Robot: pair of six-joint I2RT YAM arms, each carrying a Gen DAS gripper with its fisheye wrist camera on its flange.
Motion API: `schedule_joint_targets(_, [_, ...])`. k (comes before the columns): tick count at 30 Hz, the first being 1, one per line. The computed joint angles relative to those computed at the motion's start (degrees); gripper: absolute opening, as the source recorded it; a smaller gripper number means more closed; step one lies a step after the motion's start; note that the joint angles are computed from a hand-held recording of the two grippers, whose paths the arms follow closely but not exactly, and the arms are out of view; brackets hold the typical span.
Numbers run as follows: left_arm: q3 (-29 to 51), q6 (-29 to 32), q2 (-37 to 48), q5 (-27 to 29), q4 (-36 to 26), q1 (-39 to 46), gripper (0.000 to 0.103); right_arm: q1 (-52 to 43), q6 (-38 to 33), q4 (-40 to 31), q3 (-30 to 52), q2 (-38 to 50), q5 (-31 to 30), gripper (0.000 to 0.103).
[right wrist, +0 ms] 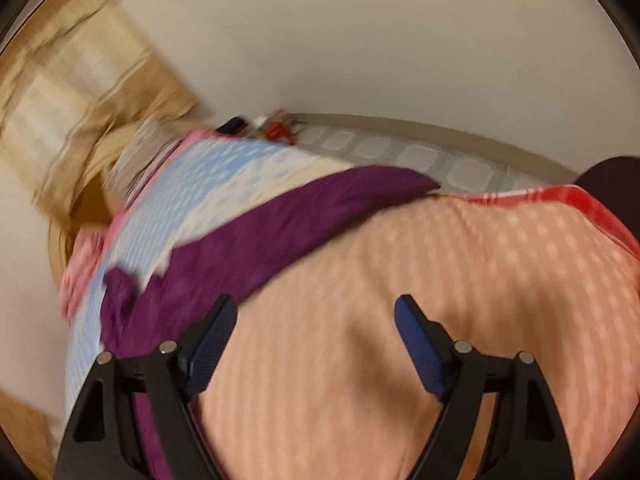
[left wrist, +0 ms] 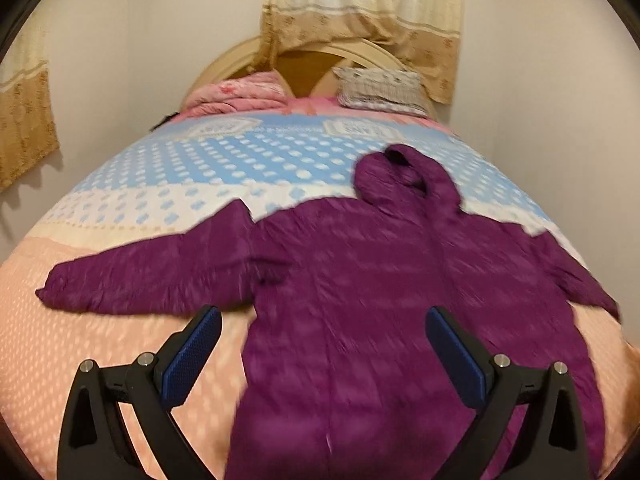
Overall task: Fold large clothes
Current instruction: 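Grasp the jacket sleeve with the right gripper and lift it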
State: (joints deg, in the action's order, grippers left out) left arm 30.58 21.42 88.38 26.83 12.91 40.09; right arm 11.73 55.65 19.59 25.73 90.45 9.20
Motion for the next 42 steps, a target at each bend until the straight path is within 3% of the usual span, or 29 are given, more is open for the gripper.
schedule_joint_targets(4, [3.8, -3.6, 13.2, -7.9, 11.5, -5.3, 0.102, -9.6, 2.9, 7.9, 5.9, 14.2, -8.0, 0.083])
schedule_joint_targets(9, [5.8, -5.6, 25.2, -15.1, 21.7, -8.8, 0.102, -13.2, 5.4, 7.7, 16.0, 26.9, -9.8, 0.078])
schedule_joint_targets(14, [11.4, -4.9, 29.0, -17.0, 13.7, -10.3, 0.102, -14.9, 5.0, 4.0, 23.4, 33.2, -8.2, 0.073])
schedule_joint_targets(15, [12.5, -5.0, 29.9, -17.0, 12.4, -10.4, 0.102, -15.0, 4.6, 2.8, 25.4, 34.2, -7.1, 0.066])
schedule_joint_targets(18, [14.8, -5.4, 31.5, -17.2, 9.0, -10.9, 0.102, -15.1, 1.2, 0.7, 29.4, 36.8, -6.5, 0.024])
schedule_joint_targets(21, [16.6, -5.9, 32.5, -14.8, 6.0, -9.8, 0.102, -14.9, 0.9, -0.8, 30.0, 36.4, -5.3, 0.012])
schedule_joint_targets(24, [17.4, -6.7, 32.8, -12.5, 4.6, -8.9, 0.102, -11.7, -3.6, -4.8, 30.0, 31.6, 3.4, 0.010])
schedule_joint_targets(27, [16.9, -6.6, 32.6, -14.5, 4.8, -10.0, 0.102, -6.8, -10.5, -7.0, 28.8, 23.7, 11.9, 0.010])
schedule_joint_targets(33, [16.2, -5.8, 30.9, -14.3, 2.9, -9.5, 0.102, 8.3, -22.7, -11.7, 32.4, 12.0, 22.8, 0.009])
schedule_joint_targets(36, [14.5, -3.4, 26.9, -11.9, 0.0, -6.6, 0.102, 17.9, -26.8, -14.0, 38.1, 12.0, 25.6, 0.010])
schedule_joint_targets(38, [11.3, -2.7, 23.0, -9.1, 1.4, -3.7, 0.102, 23.2, -28.7, -15.4, 42.7, 14.2, 26.1, 0.010])
schedule_joint_targets(42, [7.1, 1.8, 13.6, -0.4, 0.0, 4.9, 0.102, 32.4, -29.4, -19.6, 57.2, 24.3, 23.3, 0.010])
